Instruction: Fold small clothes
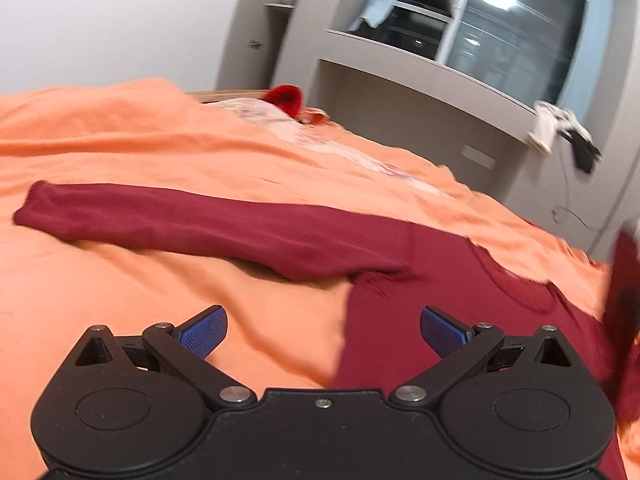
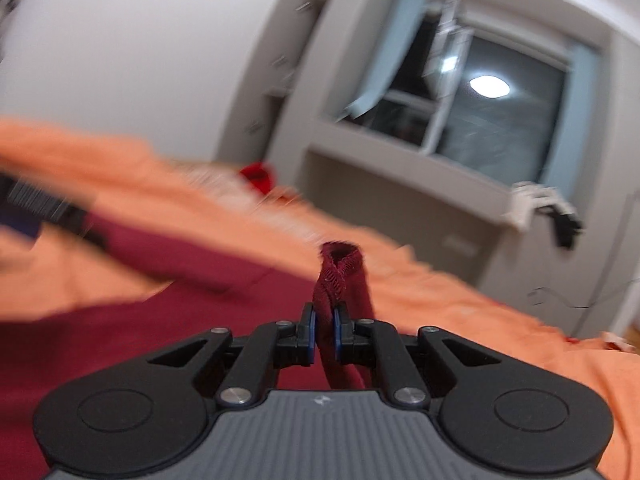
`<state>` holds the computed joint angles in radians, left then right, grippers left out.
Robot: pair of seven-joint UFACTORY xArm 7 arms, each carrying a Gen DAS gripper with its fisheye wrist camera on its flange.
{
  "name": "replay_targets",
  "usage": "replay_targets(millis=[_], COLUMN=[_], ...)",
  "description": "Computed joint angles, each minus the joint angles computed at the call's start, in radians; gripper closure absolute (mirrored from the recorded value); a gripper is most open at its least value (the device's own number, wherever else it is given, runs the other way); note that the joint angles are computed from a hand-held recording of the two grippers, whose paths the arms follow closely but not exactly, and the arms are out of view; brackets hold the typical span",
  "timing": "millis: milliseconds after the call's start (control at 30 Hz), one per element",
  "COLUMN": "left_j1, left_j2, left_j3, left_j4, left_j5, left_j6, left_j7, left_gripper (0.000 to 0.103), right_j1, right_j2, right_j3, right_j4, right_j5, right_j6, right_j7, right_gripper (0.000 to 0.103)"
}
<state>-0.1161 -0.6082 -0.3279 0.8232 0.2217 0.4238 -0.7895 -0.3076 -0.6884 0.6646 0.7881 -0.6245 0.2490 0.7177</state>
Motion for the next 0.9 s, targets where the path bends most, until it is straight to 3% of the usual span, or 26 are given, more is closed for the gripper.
replay_targets(millis=[200,300,400,467,533,667,800,900], left_j1=[-0.004,-0.016,-0.059,-0.099,-0.124,-0.173,-0.178,-0.179], left_j2=[0.01,0.02,0.041,0.055,0.07,0.099,0.138,0.172], left_j3=[0.023,0.021,0.037,0.056,0.061,0.07,0.044,0.025], left_j4=[0.008,0.011,0.014,0.011,0.013,0.013,0.026,0.049], left_j5=[-0.012,-0.014,-0.04,-0.068,-0.089,-0.126,-0.118,-0.104], left_j6=[0.021,0.014,-0.005,-0.026,-0.042,-0.09,-0.116,-0.094], left_j7=[0.008,0.022,0.054,0.09,0.114,0.17,0.195,0.203], left_gripper=[0.001,0.001,0.001,0.001,0.001,0.001,0.001,0.001], right_j1=[0.227,0.27,0.371,0.428,0.453,0.445,0.37,0.259], right_j2=[0.048,0.065,0.021,-0.027,-0.078,-0.195,-0.283,-0.312], right_j3=[-0.081,-0.073,-0.163,-0.219,-0.256,-0.312,-0.367,-0.392], right_j4=[-0.039,-0.03,-0.08,-0.119,-0.15,-0.202,-0.228,-0.232], right_j5=[0.03,0.024,0.078,0.123,0.159,0.217,0.282,0.291], right_j6=[0.109,0.135,0.137,0.141,0.153,0.21,0.261,0.262], right_j7=[-0.155,-0.147,-0.184,-0.215,-0.237,-0.277,-0.251,-0.212], right_gripper=[0.094,0.091,0.08,0.059,0.051,0.035,0.034,0.034])
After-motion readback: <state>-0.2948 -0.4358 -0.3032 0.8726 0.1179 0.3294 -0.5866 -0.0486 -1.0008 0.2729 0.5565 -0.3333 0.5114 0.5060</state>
